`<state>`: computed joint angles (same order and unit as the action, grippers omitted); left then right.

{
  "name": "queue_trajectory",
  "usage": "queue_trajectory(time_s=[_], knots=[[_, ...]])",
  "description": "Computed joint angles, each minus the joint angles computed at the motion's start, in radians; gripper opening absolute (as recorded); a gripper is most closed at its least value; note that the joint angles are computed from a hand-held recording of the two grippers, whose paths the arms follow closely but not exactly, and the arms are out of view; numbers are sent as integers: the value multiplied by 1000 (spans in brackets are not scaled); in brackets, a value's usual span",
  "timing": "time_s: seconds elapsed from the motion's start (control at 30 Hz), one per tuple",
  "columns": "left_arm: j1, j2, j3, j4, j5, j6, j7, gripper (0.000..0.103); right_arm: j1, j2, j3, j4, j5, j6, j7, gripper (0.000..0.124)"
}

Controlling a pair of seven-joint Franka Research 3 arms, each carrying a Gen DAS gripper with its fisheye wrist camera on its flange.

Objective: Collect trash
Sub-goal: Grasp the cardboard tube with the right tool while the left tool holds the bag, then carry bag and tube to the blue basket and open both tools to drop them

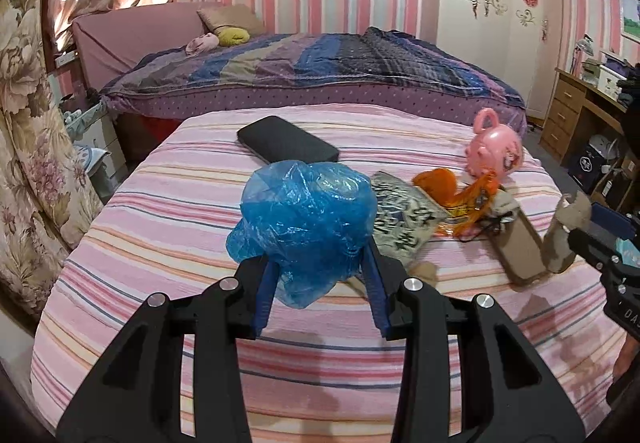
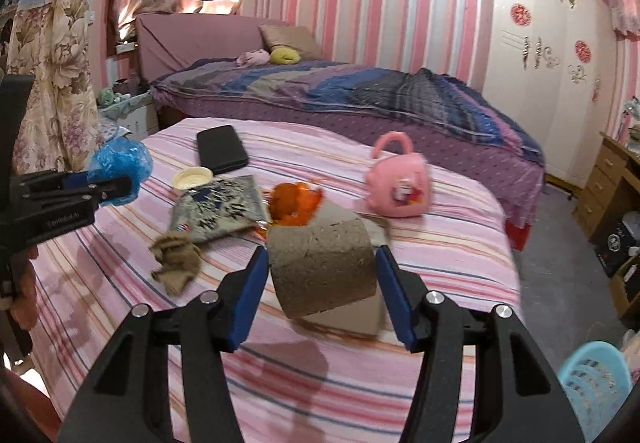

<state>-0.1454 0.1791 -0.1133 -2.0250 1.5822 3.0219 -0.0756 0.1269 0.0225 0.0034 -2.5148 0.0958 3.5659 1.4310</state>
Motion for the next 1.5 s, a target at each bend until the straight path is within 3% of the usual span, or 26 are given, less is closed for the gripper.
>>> queue_trajectory(time_s=[0.4,0.7,1.1,1.17,1.37,1.5], knots=[[-57,-13,-43,-11,20,-52,-33,38,-57,-100,-80,-110,-92,15,57,55],[-131,8,-81,21,55,-83,-48,38,-109,-187,-193,-205,-181,29,122,55],[-225,53,-99,61,24,-79,-5,38,-219,-290,-278,-341,-101,36,1,55],[-237,66,-103,74,-1,-70,11,38,-246,-287,-277,-348,-69,43,-27,55],[-330,147,-105,171,-98,-99,125,38,-259,-262,-368,-351,-131,55,9,55],[-386,213,-103,252,-181,-51,185,38,-275,-240,-428,-336,-208,59,78,55]])
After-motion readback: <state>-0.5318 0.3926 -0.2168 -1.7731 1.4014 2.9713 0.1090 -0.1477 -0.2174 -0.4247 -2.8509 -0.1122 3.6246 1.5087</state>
